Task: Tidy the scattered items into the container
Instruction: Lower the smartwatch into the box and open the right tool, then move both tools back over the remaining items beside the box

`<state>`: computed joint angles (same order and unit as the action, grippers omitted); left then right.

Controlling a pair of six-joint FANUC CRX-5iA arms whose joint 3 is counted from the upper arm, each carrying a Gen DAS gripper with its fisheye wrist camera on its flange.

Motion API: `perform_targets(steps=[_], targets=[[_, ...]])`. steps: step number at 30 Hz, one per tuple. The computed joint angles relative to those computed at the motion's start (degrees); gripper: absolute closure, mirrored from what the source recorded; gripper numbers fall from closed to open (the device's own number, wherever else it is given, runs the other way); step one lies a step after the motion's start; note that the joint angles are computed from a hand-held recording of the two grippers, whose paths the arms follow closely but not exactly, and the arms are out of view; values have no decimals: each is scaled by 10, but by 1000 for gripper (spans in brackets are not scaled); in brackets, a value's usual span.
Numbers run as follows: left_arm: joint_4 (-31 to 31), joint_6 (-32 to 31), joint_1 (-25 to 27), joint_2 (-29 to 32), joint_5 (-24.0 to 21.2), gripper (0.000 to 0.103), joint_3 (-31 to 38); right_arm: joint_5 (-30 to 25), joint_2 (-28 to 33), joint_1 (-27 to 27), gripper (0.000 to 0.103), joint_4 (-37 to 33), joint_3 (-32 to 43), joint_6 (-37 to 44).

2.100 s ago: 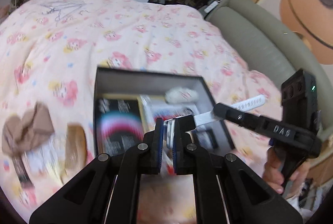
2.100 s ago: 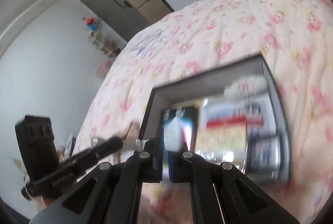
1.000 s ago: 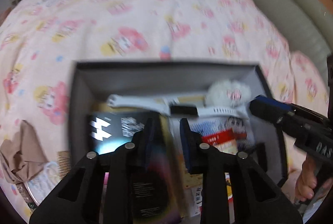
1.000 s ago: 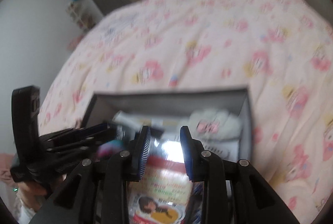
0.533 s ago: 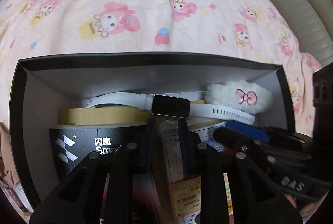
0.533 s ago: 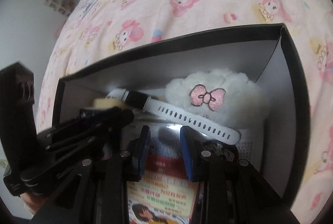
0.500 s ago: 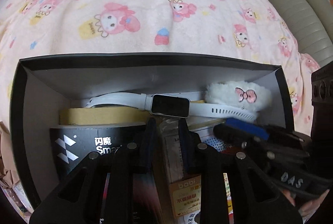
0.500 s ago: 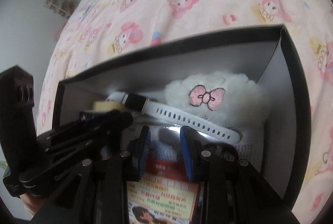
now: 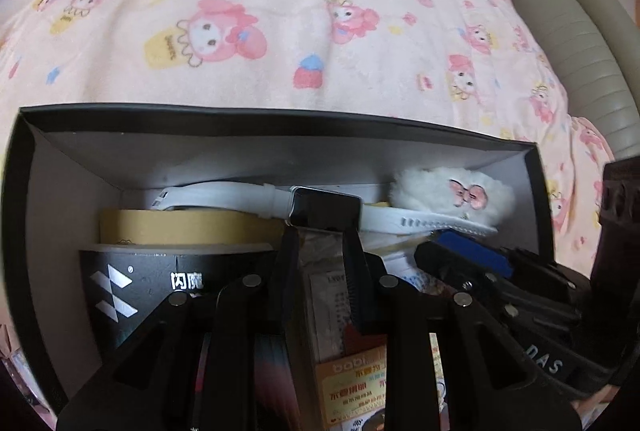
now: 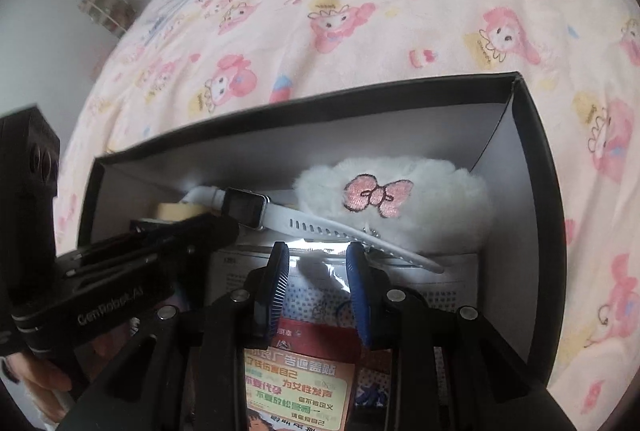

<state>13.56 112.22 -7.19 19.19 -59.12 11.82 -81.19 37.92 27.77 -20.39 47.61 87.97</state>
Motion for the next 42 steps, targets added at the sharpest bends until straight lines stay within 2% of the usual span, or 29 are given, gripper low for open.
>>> perform_targets(steps=[3,7,10,15,19,23,28,34,39,42], targets=[[2,-18,-10,-39,27,77,-29,44,-41,25,77,49,-52,13],[-48,8,-37,-94,34,73,-42,146,-140,60,77,124,-177,1],[-82,37,-58,-138,40,73,-58,188,-203,75,77,142,-242,-2],[-127,67,-93,-200,27,73,-80,222,-286,96,76,148,-325,-21],[-142,73,-111,-241,5,73,-105,218,-338,112,76,132,-375,-32],[-156,88,-122,-281,-18,73,-132,228,-381,150,76,156,-425,-64],[-156,103,-115,-333,-36,73,-177,226,-407,186,76,156,-456,-91],[-142,99,-78,-400,-58,73,-231,221,-408,229,76,138,-458,-96],[-114,74,-11,-466,-75,73,-290,202,-374,247,76,82,-423,-60],[-80,48,50,-506,-77,71,-333,169,-335,242,76,19,-378,-29]])
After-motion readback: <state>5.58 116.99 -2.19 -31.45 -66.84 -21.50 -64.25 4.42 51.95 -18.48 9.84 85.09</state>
